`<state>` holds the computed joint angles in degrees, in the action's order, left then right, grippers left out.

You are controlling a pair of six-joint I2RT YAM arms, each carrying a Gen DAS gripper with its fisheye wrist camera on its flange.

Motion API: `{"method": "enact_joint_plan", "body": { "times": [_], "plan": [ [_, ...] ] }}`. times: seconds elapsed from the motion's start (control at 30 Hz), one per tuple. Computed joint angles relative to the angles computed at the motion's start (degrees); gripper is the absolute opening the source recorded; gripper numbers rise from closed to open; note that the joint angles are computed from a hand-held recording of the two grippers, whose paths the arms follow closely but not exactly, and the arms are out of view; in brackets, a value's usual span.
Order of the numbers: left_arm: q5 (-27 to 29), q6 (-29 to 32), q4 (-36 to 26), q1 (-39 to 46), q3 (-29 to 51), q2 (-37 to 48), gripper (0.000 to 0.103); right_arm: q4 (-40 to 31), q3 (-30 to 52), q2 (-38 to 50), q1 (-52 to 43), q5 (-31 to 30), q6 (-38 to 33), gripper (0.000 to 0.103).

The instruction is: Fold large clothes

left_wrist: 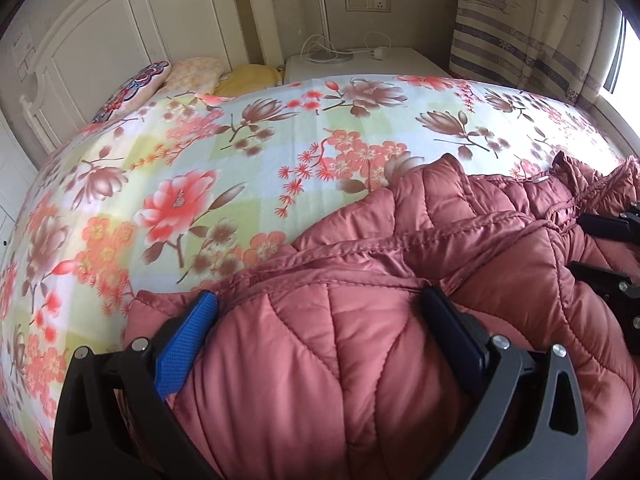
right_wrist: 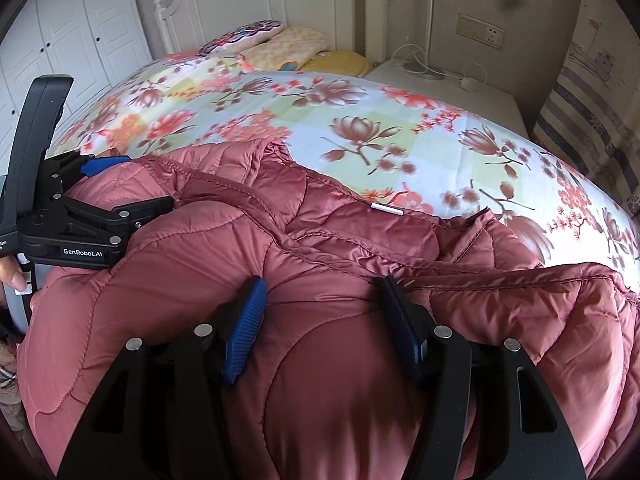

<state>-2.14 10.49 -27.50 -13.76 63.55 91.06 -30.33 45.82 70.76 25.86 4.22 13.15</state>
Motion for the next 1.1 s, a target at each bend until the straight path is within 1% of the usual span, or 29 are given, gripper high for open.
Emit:
{"method": "enact_joint_plan", "body": {
  "times": [0.07, 0.1, 0.17, 0.2, 0.23, 0.27, 0.3, 0.33, 0.37, 0.4, 0.43, 0.47, 0.5, 0.53, 0.57, 0.63, 0.7, 0.73, 0.77, 0.8, 0.83, 0.9, 1.0, 1.03, 1.07, 1.1],
  "plan": [
    [-0.5, 0.3, -0.5, 0.1, 0.9, 0.1, 0.101, -0.4, 0.3, -0.3, 0.6, 0.9, 0.5, 0.059],
    [-1.3, 0.4, -1.4, -0.1, 1.7, -0.2, 0.099, -1.5, 1.0, -0.7, 0.7, 1.7, 0.9, 0.059],
    [-3.4, 1.2, -1.8, -1.1, 1.1, -4.4, 0.096, -5.5, 2.7, -3.3, 1.6, 4.6, 3.1, 0.059],
    [-4.0, 1.3, -1.7, -1.6, 0.0, -7.7, 0.097, -7.5, 2.9, -7.2, 2.2, 6.0, 3.7, 0.059],
    [-4.1, 1.1, -2.1, -2.3, -1.3, -13.2, 0.098, -9.2, 3.1, -11.5, 3.2, 7.9, 3.7, 0.059],
    [-3.2, 0.7, -2.8, -2.8, -1.8, -16.8, 0.098, -11.8, 3.5, -16.6, 4.7, 11.1, 3.2, 0.059],
    [-1.6, 0.2, -3.9, -3.3, -2.3, -20.8, 0.101, -14.0, 3.6, -20.6, 6.2, 14.5, 2.6, 0.059],
    [0.3, -1.0, -4.3, -4.3, -3.7, -25.6, 0.101, -16.8, 4.0, -24.5, 8.3, 19.1, 1.9, 0.059],
    [0.5, -2.1, -4.1, -5.8, -4.7, -28.1, 0.101, -19.4, 4.3, -27.5, 9.6, 22.9, 1.3, 0.059],
    [-0.2, -3.1, -3.9, -7.8, -5.8, -29.6, 0.101, -21.0, 4.4, -29.6, 8.7, 24.2, 0.4, 0.059],
    [-1.4, -3.7, -3.9, -10.0, -6.2, -29.4, 0.101, -22.2, 3.9, -31.8, 6.0, 23.3, -0.6, 0.058],
    [-1.7, -3.9, -3.6, -11.7, -6.7, -28.0, 0.101, -22.3, 3.3, -33.3, 1.6, 20.1, -2.4, 0.058],
    [-2.4, -4.5, -3.0, -12.9, -7.2, -25.9, 0.101, -22.4, 2.2, -34.5, -4.2, 15.4, -4.4, 0.054],
    [-3.7, -5.5, -2.6, -13.5, -6.7, -21.8, 0.101, -22.3, 1.0, -34.8, -9.4, 11.4, -6.4, 0.05],
    [-4.0, -6.3, -2.2, -13.2, -6.5, -19.0, 0.101, -21.9, -0.5, -34.7, -12.5, 9.6, -7.9, 0.049],
    [-2.4, -7.1, -2.0, -11.9, -4.9, -11.3, 0.101, -20.6, -3.2, -33.6, -16.2, 7.9, -10.1, 0.049],
    [0.1, -7.1, 1.6, -9.8, -6.5, -8.6, 0.101, -18.3, -7.1, -30.7, -20.2, 5.2, -12.1, 0.05],
    [1.9, -7.6, 2.7, -8.8, -6.4, -7.6, 0.101, -16.2, -9.5, -29.5, -22.7, 2.7, -13.3, 0.051],
    [2.1, -7.7, 2.8, -8.4, -6.1, -7.0, 0.101, -13.9, -11.3, -29.3, -26.3, -1.2, -14.1, 0.051],
    [1.3, -7.7, 3.3, -8.6, -5.8, -6.3, 0.101, -13.6, -11.3, -28.7, -29.3, -4.0, -14.7, 0.051],
    [0.3, -7.6, 3.7, -9.1, -5.7, -5.7, 0.101, -13.5, -10.8, -27.4, -30.9, -5.5, -15.0, 0.053],
    [-1.0, -7.5, 3.6, -9.7, -5.2, -4.9, 0.101, -12.9, -10.6, -25.5, -32.0, -6.9, -15.3, 0.055],
    [-1.0, -7.6, 3.8, -9.8, -5.8, -5.7, 0.101, -13.6, -10.5, -25.9, -33.7, -8.3, -16.2, 0.055],
    [-1.1, -7.4, 4.1, -9.7, -6.2, -6.0, 0.101, -15.0, -9.7, -26.7, -33.6, -7.6, -16.2, 0.055],
    [-1.3, -7.4, 4.1, -9.8, -6.0, -5.8, 0.101, -17.5, -8.6, -28.9, -32.5, -4.7, -15.3, 0.054],
    [-1.4, -7.5, 4.0, -9.9, -5.9, -5.7, 0.101, -19.5, -7.7, -31.7, -29.8, -0.7, -13.2, 0.054]
  ]
}}
